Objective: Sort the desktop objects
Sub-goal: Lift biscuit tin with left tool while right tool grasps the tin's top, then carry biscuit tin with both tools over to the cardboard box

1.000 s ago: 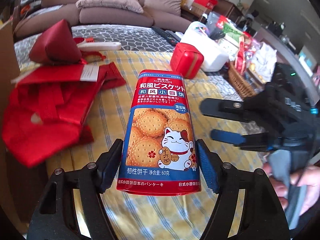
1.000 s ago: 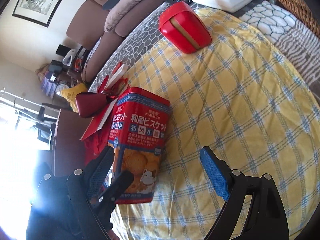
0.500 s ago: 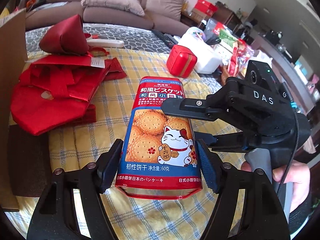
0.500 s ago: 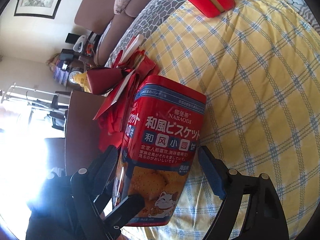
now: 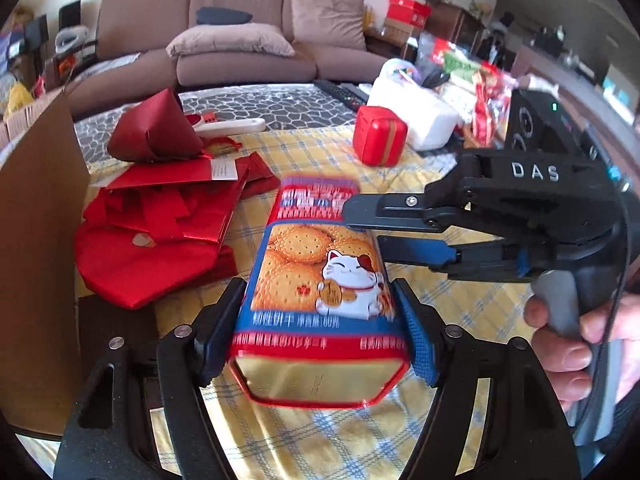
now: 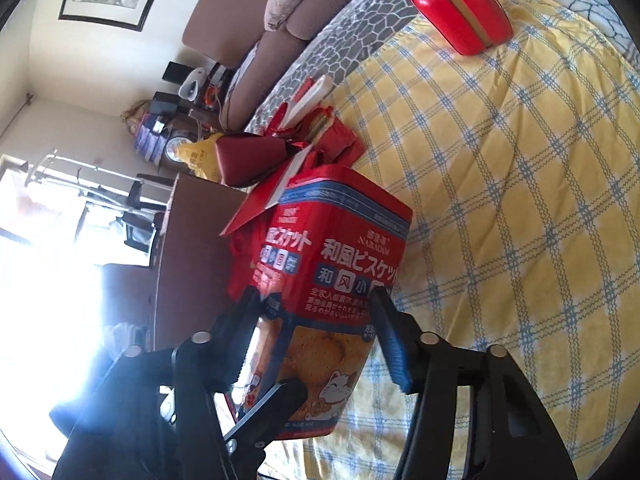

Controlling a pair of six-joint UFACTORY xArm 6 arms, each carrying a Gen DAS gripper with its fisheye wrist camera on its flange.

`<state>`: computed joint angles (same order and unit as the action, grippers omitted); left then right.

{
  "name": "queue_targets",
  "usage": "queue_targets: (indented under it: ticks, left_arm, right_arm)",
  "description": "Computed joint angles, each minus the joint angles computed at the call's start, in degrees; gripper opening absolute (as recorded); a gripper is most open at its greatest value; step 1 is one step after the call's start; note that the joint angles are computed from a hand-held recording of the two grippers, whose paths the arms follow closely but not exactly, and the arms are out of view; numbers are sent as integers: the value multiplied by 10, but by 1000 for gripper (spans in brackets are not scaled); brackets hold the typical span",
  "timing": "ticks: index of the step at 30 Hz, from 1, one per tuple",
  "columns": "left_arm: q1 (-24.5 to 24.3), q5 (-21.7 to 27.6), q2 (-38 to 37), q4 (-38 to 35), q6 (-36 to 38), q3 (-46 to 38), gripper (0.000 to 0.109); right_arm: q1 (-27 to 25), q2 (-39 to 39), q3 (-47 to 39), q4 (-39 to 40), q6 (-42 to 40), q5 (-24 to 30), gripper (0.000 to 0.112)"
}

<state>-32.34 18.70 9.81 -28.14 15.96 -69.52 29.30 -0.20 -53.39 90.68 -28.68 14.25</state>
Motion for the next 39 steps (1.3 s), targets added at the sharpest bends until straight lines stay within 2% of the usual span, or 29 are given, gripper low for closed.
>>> queue_targets:
  ticks: [2,4,10,11,12,14,15,18,22,29,34,39]
  left_arm:
    - [7,9,-2,-45,29,-4,69]
    - [10,7,-4,-45,34,-3,69]
    - [18,12,-5,-42,34,-3,69]
    - [18,14,-4,-42,34,-3,69]
    - [19,16,-4,-43,36,-4,69]
    - [20,20,-4,-45,37,-3,69]
    - [20,22,-3,-47,38,-2,69]
    - [18,24,-5,-48,40,1,69]
    - [17,15,-10,-16,19,9,69]
    - [13,-23,-37,-9,32,26,69]
    - [19,-51,-73,-19,54,38,69]
    - [54,-56,-122,-9,57,53,69]
  right_arm:
    - [-2,1,-4,18,-12,2,50]
    - [-3,8,-11,33,-17,11,50]
    - [6,26,-26,-14,31,7,53]
    - [6,28,-26,-19,42,14,58]
    - [4,30,-25,-36,69,23,70]
    - [7,35,-22,-62,104,30,85]
    - [8,38,-23,-47,92,34,86]
    - [6,48,-29,-19,77,47,86]
    - [4,54,-32,18,54,53,86]
    - [18,27,-32,53,7,24,80]
    - [46,5,-54,35,4,-27,80]
    - [71,30,-119,-52,74,-35,80]
